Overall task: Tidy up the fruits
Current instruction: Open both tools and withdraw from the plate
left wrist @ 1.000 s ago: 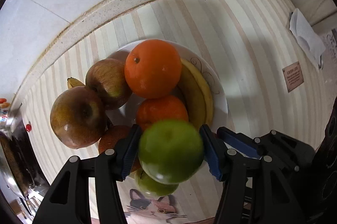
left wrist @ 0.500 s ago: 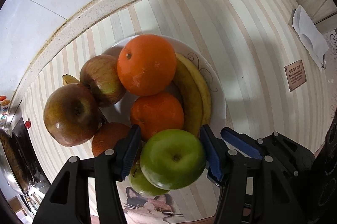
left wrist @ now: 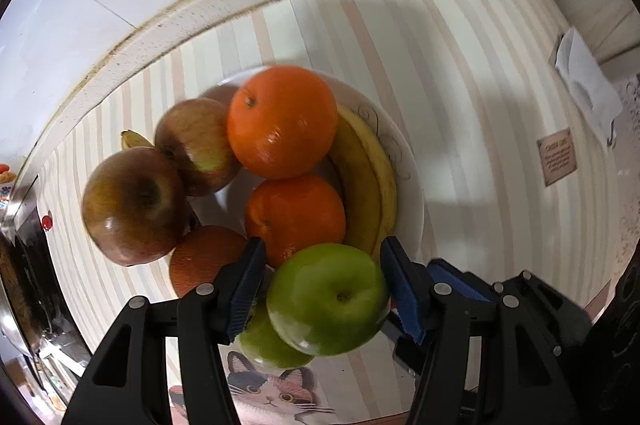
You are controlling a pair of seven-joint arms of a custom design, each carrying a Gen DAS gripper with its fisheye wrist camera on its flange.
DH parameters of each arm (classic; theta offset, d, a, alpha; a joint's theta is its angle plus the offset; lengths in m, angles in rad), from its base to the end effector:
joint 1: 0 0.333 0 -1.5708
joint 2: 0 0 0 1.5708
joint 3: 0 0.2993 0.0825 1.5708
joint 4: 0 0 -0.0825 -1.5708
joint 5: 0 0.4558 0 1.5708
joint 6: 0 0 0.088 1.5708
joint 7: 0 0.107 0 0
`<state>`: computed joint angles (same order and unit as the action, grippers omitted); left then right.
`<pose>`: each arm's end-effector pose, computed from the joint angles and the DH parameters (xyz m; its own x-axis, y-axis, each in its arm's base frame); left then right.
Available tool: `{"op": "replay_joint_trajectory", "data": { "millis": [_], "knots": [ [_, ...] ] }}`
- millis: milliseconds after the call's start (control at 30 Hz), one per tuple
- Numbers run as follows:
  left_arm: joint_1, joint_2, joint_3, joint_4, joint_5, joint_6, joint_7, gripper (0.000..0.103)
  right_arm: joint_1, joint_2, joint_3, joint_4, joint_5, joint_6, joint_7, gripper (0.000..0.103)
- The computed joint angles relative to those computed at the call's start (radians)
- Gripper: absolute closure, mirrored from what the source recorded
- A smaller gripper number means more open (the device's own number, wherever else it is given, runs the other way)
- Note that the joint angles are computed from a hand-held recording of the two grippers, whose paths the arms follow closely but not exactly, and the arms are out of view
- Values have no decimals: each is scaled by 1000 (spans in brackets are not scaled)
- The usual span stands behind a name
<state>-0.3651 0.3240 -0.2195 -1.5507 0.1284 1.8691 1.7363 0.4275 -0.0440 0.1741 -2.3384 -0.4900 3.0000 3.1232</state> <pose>0.6138 -0.3767 0.4302 -0.7000 -0.7122 -0.0530 -0.7134 0.7007 0.0069 0.4723 0.3655 0.3643 -0.2844 -0.7849 -0.5505 -0.7602 0.5345 -0.3694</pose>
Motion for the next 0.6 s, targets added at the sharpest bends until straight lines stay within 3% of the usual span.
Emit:
{"op": "replay_joint_trajectory", "data": {
  "millis": [167, 400, 600],
  "knots": [
    [21, -21, 2, 2, -50, 27, -15, 46, -8, -25, 13, -14, -56, -1, 62, 46],
    [52, -84, 3, -62, -105, 76, -59, 46, -2, -21, 14, -19, -27, -3, 35, 45],
    [76, -152, 2, -138, -126, 90, -71, 46, -27, 0, 16, 4, -155, 67, 64, 45]
  ]
}}
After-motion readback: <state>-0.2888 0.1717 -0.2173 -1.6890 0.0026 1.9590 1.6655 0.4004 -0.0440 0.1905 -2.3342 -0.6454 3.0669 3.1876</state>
